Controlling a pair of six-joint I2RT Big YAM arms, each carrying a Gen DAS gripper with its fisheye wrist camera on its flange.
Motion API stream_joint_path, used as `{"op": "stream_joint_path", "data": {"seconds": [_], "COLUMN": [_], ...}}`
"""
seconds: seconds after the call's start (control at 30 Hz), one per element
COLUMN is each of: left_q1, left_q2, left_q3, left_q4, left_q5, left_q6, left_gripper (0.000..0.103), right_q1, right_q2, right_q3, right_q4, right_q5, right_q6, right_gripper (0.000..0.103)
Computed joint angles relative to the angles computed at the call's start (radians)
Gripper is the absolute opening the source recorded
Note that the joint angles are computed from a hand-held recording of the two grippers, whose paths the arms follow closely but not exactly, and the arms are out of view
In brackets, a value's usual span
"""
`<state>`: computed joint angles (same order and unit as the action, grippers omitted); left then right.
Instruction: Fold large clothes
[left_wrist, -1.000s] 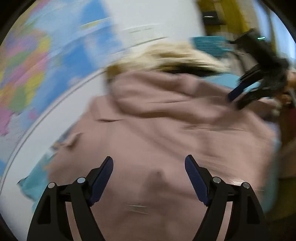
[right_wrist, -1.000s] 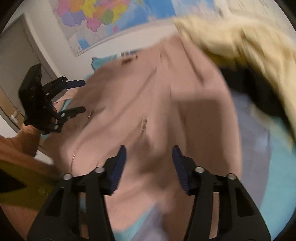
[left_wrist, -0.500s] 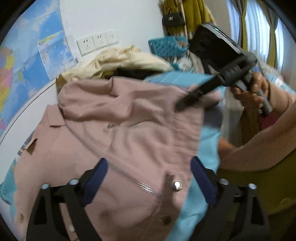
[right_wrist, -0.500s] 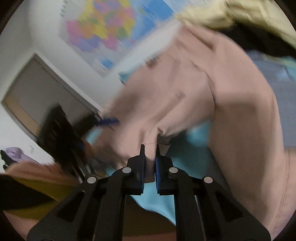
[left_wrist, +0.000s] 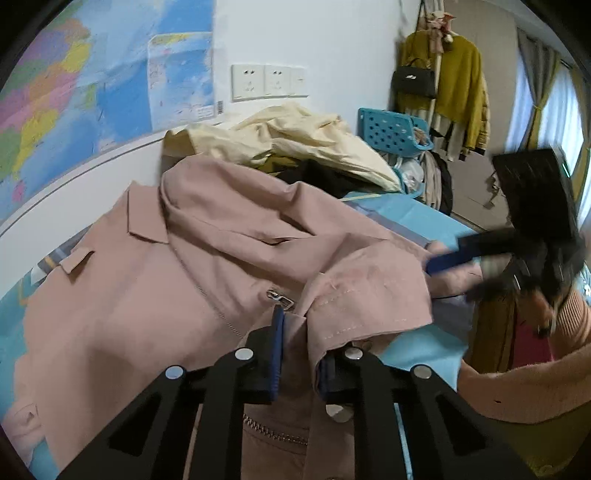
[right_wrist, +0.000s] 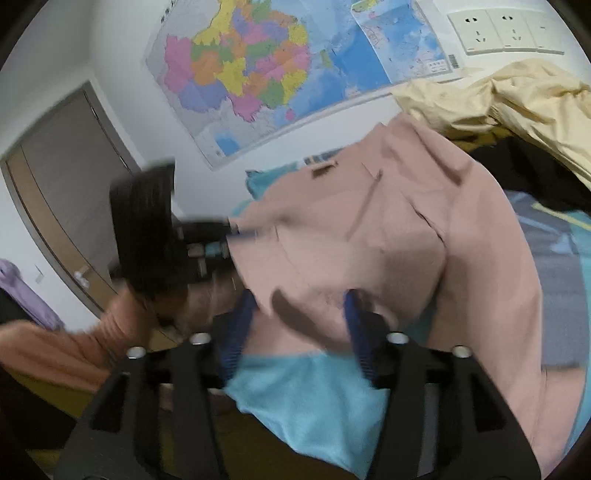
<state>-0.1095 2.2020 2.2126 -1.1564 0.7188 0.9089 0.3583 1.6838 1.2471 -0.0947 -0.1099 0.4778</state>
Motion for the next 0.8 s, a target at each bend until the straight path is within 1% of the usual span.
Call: {"op": "stream_joint_path", "data": {"seconds": [0.03, 0.07, 0.13, 0.17, 0.23, 0.27, 0.3, 0.33, 0.37, 0.43, 0.47, 0.5, 0.53, 0.57, 0.6, 0.63, 0.7, 0.73, 0.77, 0.8], "left_q1": [-0.002, -0.005, -0.011, -0.013, -0.015, -0.016, -0.014, -0.013, -0.013, -0.011, -0.008, -0.006, -0.004, -0.002, -0.003, -0.004, -0.014, -0.020, -0.026, -0.027], "left_q2": [-0.004, -0.008, -0.004, 0.001, -0.015, -0.014, -0.015, -0.015, -0.019, -0.031, -0.031, -0.033, -0.036, -0.040, -0.046, -0.050, -0.066, -0.077, -0.097, -0.108], "left_q3": [-0.009, -0.017, -0.009, 0.003, -0.028, -0.027, -0.028, -0.029, -0.038, -0.064, -0.065, -0.072, -0.077, -0.086, -0.097, -0.106, -0.146, -0.175, -0.223, -0.250], "left_q4": [0.013, 0.025, 0.015, 0.005, 0.032, 0.033, 0.028, 0.022, 0.030, 0.052, 0.045, 0.045, 0.047, 0.045, 0.044, 0.041, 0.034, 0.051, 0.098, 0.122], "left_q5": [-0.013, -0.024, -0.034, -0.035, -0.040, -0.041, -0.037, -0.033, -0.036, -0.041, -0.039, -0.038, -0.035, -0.026, -0.020, -0.019, -0.035, -0.060, -0.098, -0.119], "left_q6": [0.002, 0.003, 0.004, 0.004, 0.008, 0.007, 0.008, 0.009, 0.008, 0.000, -0.001, -0.003, 0.002, 0.013, 0.023, 0.034, 0.086, 0.102, 0.107, 0.111], "left_gripper": [0.014, 0.014, 0.014, 0.014, 0.015, 0.018, 0.019, 0.024, 0.027, 0.031, 0.036, 0.039, 0.044, 0.052, 0.055, 0.061, 0.066, 0.072, 0.075, 0.076], "right_q1": [0.012, 0.022, 0.046, 0.052, 0.058, 0.053, 0.043, 0.032, 0.019, 0.015, 0.012, 0.012, 0.017, 0.021, 0.023, 0.025, 0.024, 0.023, 0.025, 0.026], "right_q2": [0.009, 0.015, 0.046, 0.070, 0.118, 0.135, 0.147, 0.156, 0.151, 0.106, 0.053, 0.003, -0.051, -0.086, -0.114, -0.122, -0.091, -0.063, -0.040, -0.025], "right_q3": [-0.003, -0.005, 0.024, 0.045, 0.099, 0.114, 0.123, 0.126, 0.114, 0.062, 0.005, -0.046, -0.095, -0.126, -0.159, -0.164, -0.149, -0.129, -0.107, -0.089], "right_q4": [-0.017, -0.033, -0.093, -0.113, -0.141, -0.125, -0.105, -0.084, -0.045, 0.010, 0.053, 0.075, 0.074, 0.069, 0.064, 0.037, -0.072, -0.119, -0.163, -0.203], "right_q5": [0.019, 0.045, 0.154, 0.189, 0.248, 0.230, 0.179, 0.119, 0.030, -0.036, -0.093, -0.120, -0.124, -0.125, -0.133, -0.128, -0.108, -0.105, -0.097, -0.083], "right_q6": [-0.008, -0.012, -0.016, -0.017, -0.024, -0.019, -0.002, 0.023, 0.067, 0.091, 0.115, 0.139, 0.149, 0.162, 0.182, 0.198, 0.237, 0.245, 0.242, 0.238], "right_gripper": [0.058, 0.063, 0.066, 0.067, 0.065, 0.056, 0.047, 0.014, 0.003, 0.003, 0.003, 0.003, 0.003, 0.003, 0.003, 0.003, 0.003, 0.003, 0.007, 0.009]}}
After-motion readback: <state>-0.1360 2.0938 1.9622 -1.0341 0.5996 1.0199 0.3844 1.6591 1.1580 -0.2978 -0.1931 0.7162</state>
